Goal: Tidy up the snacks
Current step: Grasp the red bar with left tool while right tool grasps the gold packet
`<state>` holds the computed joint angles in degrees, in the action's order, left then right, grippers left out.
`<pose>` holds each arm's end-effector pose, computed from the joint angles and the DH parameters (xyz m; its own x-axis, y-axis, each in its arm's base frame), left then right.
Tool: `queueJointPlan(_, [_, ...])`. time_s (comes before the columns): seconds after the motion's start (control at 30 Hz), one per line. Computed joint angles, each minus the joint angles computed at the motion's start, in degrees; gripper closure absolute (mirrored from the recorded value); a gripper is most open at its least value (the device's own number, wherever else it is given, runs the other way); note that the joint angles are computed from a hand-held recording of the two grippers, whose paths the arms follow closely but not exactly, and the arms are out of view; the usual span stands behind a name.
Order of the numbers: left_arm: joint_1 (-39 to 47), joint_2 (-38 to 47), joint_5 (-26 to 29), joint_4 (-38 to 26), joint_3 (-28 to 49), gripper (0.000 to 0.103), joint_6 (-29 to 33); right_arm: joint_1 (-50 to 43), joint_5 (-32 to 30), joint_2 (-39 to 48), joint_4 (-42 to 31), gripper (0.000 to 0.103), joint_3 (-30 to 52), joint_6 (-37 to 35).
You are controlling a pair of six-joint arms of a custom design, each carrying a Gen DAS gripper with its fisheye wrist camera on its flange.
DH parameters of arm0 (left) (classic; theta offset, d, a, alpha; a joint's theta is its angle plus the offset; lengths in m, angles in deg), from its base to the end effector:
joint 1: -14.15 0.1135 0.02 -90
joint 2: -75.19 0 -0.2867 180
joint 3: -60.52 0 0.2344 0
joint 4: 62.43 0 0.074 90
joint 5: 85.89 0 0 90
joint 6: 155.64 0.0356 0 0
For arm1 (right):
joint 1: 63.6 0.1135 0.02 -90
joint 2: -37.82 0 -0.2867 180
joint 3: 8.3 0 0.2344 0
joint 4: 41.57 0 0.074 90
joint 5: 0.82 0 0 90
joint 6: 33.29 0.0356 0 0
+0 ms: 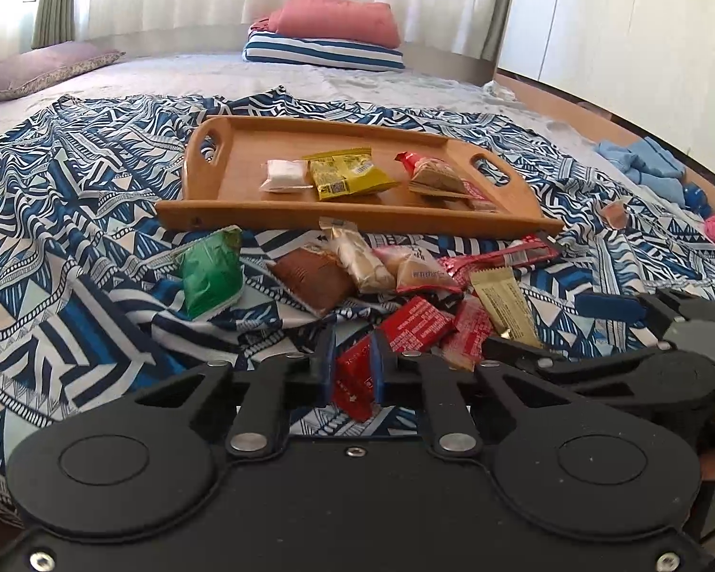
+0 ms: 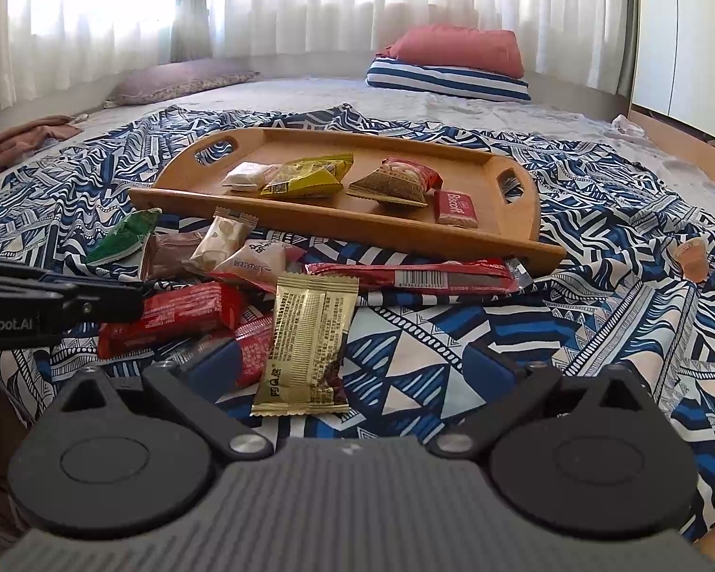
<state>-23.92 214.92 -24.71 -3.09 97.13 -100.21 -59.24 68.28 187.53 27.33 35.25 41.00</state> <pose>0.2164 -0.1477 -0.0022 -0.5996 -0.1618 -0.7838 -0.0898 0.9868 -0.1350 0.2859 0.0345 -0.0320 -0.4852 -0.2907 -0.8246 -0.5044 0.8635 -0.0076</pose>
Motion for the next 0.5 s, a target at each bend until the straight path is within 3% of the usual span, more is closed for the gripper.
queueJointPlan(0.5, [-3.9,-2.7,-0.2,-2.0,-2.3,0.086,-3.2,-1.0,-0.5,0.4,0.0,0.0,-0.1,0.3])
